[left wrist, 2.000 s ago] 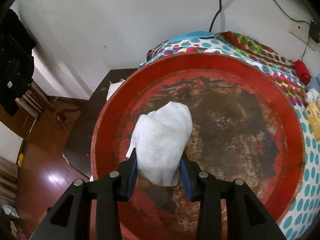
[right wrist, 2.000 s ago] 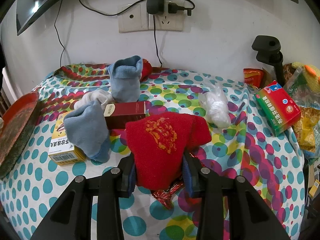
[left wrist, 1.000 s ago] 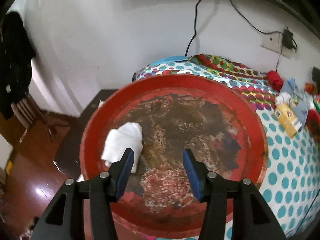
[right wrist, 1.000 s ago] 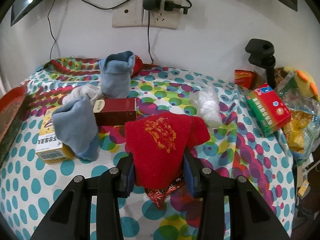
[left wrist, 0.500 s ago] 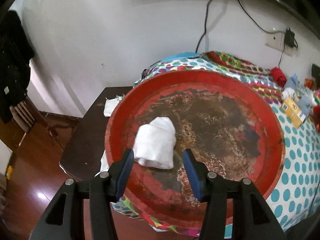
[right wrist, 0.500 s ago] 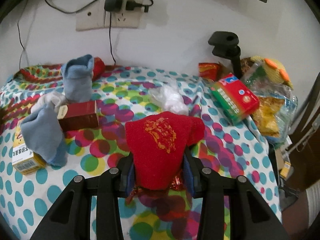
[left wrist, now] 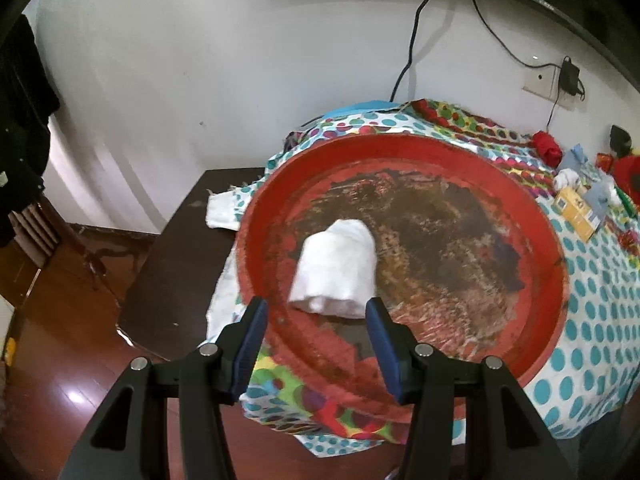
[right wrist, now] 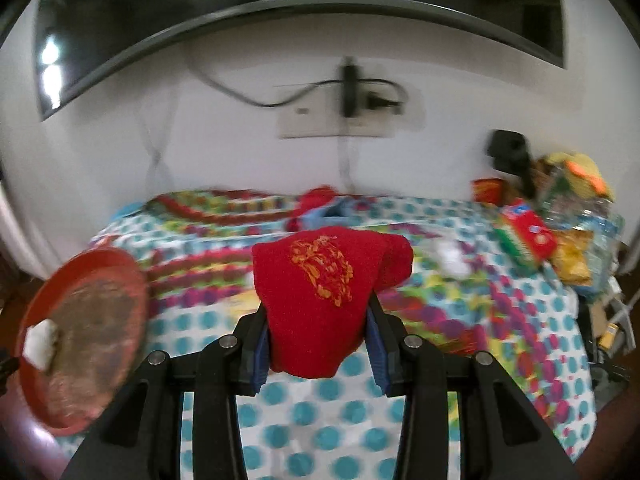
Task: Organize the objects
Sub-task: 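Carry the red pouch to the red tray and release it beside the towel with the right gripper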
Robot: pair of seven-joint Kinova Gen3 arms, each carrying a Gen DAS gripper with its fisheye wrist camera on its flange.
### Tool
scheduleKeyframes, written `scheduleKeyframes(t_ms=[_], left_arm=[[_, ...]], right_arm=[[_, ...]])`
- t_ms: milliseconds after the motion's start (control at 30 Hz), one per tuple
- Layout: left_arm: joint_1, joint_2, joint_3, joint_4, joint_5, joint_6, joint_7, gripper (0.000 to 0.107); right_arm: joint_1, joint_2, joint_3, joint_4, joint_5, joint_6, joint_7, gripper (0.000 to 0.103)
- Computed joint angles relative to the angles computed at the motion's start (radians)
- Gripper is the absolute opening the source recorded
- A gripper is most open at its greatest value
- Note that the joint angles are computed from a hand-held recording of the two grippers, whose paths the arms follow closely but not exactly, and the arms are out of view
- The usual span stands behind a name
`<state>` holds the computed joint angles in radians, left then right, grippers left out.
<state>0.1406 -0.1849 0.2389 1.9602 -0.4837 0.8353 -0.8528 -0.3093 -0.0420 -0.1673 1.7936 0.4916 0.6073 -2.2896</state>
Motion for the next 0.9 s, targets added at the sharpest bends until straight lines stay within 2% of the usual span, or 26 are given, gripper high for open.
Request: scheduleKeyframes(t_ms=[233, 467, 900], left_arm=[[-0.010, -0.014, -0.011, 0.015, 0.004, 0.011, -0.034, 0.052], [-0.036, -0.026, -0.020, 0.024, 0.029, 0.011, -0.060, 0.052], [-0.058, -0.029, -0.037, 0.029, 0.049, 0.011, -0.079, 0.052]], right_arm=[[-0.045, 0.000, -0.018, 0.021, -0.165, -0.025, 0.112, 0.039], [-0.098, 0.025, -0.046, 0.015, -0.176, -0.024, 0.138, 0.039], [-0.259, 0.118, -0.074, -0.055, -0.194, 0.005, 0.219, 0.039]])
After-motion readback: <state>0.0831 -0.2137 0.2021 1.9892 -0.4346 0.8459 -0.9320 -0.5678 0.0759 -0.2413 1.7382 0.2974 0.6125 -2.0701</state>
